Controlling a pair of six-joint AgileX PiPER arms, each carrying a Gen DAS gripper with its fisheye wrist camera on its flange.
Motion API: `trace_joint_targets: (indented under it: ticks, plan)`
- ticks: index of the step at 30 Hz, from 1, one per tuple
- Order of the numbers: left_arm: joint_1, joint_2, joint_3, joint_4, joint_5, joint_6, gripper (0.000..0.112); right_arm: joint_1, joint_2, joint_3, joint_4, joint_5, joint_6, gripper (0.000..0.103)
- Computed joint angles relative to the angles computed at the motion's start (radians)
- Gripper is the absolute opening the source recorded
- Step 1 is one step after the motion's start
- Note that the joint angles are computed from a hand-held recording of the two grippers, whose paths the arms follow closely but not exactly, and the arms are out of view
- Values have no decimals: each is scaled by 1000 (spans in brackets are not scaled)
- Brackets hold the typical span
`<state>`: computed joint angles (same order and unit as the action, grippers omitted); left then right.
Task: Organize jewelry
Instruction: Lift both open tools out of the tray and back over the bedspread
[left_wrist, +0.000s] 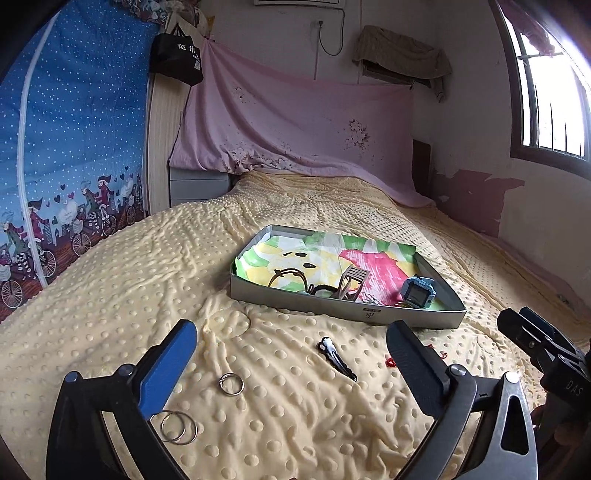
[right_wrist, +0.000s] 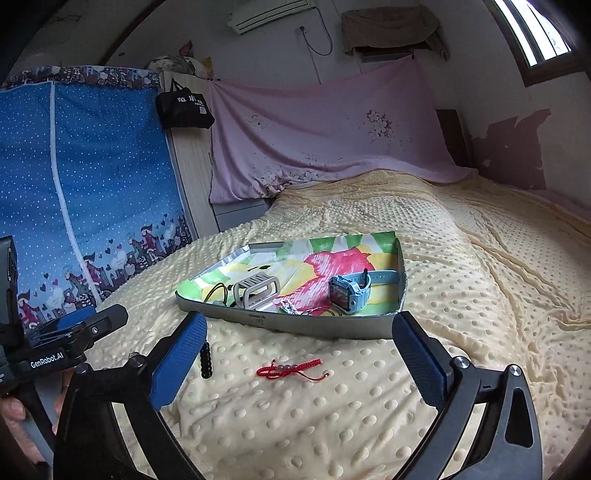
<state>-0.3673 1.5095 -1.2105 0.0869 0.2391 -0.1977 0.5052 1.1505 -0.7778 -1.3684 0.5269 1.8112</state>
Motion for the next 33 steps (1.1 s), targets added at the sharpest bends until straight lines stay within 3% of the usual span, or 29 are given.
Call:
trace_joint_targets:
  ticks: [10, 17, 24, 33]
  plan:
    - [34, -128, 165, 196, -27, -176, 103, 148, -28, 34, -8, 118, 36, 100]
    - [85, -191, 238, 160, -21, -124, 103, 230, -25, 42, -7, 171, 57, 100]
    - [150, -221, 273, 20, 4, 16, 103, 265, -24, 45, 2, 175, 56, 100]
    - [172, -202, 262, 121, 39, -102, 103, 242, 6, 12, 27, 115, 14, 100]
